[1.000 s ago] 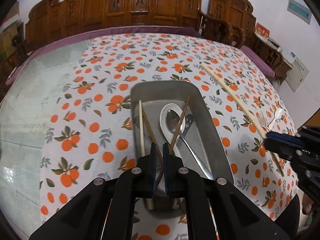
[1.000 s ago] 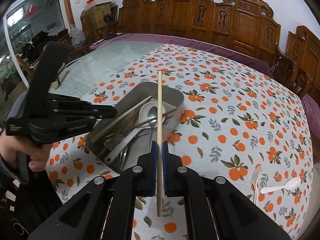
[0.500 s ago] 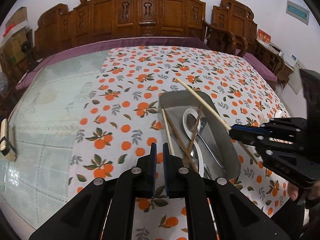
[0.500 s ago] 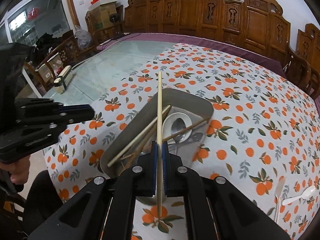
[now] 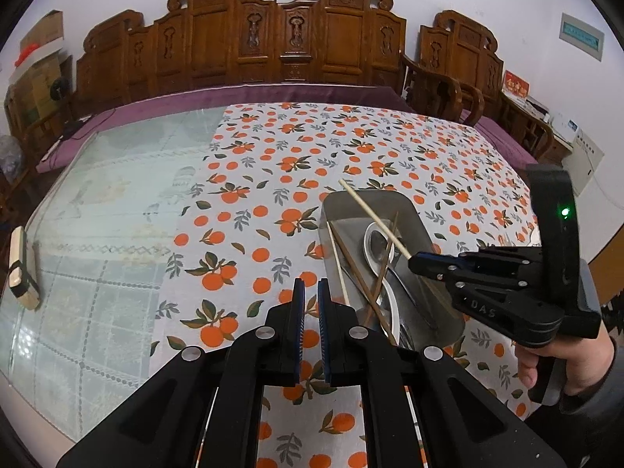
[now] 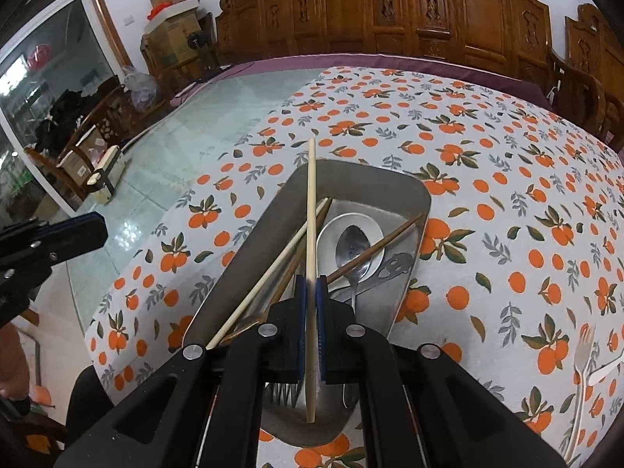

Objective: Organize utensils
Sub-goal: 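Lower the wooden chopstick into the grey tray and open the right tool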

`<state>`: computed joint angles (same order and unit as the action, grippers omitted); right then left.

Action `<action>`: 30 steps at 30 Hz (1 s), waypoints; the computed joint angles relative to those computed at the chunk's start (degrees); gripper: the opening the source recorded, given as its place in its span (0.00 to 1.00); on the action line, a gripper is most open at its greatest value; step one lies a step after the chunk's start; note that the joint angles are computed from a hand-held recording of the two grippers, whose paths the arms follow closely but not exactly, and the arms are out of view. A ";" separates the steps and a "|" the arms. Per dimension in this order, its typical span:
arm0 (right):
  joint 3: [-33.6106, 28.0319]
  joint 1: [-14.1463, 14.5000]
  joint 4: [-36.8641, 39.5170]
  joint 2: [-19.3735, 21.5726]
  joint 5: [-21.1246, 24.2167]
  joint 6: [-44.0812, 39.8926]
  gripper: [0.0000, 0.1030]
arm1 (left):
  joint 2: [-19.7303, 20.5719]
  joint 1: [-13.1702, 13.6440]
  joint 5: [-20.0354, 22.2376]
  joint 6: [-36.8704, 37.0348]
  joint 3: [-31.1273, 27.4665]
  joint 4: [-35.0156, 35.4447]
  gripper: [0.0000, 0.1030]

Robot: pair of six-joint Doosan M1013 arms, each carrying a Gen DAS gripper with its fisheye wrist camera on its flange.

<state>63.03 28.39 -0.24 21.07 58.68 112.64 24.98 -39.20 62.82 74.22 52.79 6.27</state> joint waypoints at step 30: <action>16.36 -4.69 -11.13 -14.18 -0.58 -1.94 0.15 | 2.33 -4.06 -0.43 1.59 -2.63 -2.29 0.14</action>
<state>79.39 23.70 -11.38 6.89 58.10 110.70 27.31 -43.27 62.39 75.81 50.15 3.97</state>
